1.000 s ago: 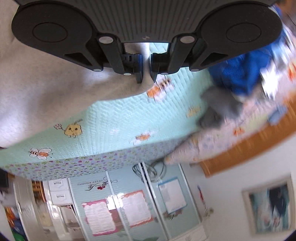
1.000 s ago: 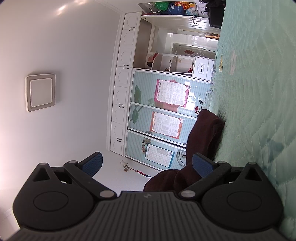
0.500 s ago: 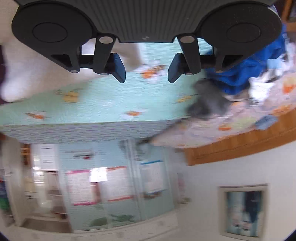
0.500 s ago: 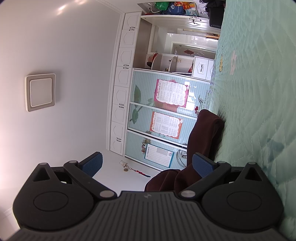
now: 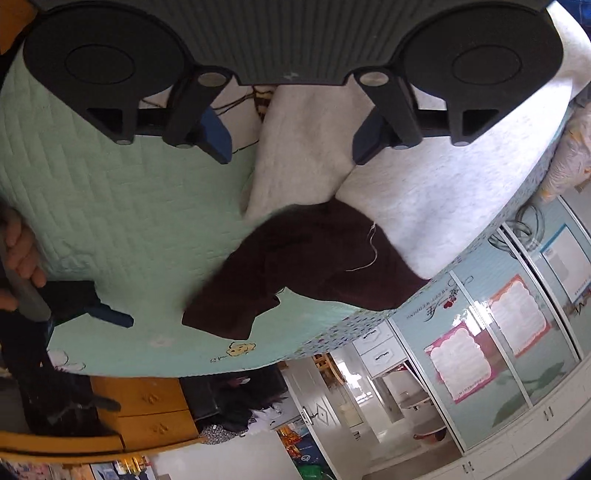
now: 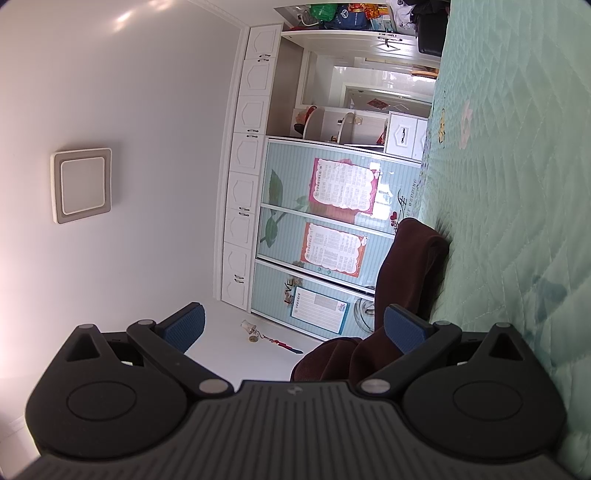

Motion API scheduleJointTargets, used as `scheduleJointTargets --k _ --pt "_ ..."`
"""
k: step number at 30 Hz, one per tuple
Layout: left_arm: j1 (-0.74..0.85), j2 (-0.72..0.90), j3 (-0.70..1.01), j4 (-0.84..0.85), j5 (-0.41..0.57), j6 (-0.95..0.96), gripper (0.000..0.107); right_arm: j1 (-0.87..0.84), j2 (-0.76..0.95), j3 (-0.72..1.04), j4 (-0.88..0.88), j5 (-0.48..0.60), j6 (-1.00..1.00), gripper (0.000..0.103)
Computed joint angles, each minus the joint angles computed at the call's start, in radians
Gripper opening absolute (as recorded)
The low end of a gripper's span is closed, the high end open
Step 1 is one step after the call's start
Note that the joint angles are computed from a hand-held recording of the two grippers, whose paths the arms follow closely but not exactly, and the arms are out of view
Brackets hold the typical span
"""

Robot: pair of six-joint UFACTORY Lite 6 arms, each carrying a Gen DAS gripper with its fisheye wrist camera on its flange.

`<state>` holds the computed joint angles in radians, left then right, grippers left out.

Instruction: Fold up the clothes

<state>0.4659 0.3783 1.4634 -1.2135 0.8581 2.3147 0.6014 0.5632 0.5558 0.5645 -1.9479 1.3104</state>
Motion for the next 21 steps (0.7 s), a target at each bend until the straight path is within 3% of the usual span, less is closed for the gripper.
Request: scheduleJointTargets --k 9,14,16,18,21 --pt "-0.140 -0.011 -0.143 -0.339 -0.247 0.317 0.080 -0.004 0.002 0.002 -0.004 -0.001 0.001 0.103" --pt "-0.166 0.020 -0.109 -0.333 -0.299 0.290 0.078 -0.004 0.001 0.004 -0.003 0.002 0.000 0.103" --pt "-0.171 0.038 -0.083 -0.290 -0.303 0.239 0.072 -0.002 0.001 0.005 -0.002 0.003 -0.001 0.103" --pt "-0.179 0.067 -0.032 -0.176 -0.301 0.105 0.043 -0.002 -0.001 0.004 -0.002 0.003 -0.001 0.103" --pt "-0.191 0.121 0.054 -0.018 -0.283 -0.096 0.031 -0.001 -0.002 0.003 0.000 0.005 -0.002 0.103"
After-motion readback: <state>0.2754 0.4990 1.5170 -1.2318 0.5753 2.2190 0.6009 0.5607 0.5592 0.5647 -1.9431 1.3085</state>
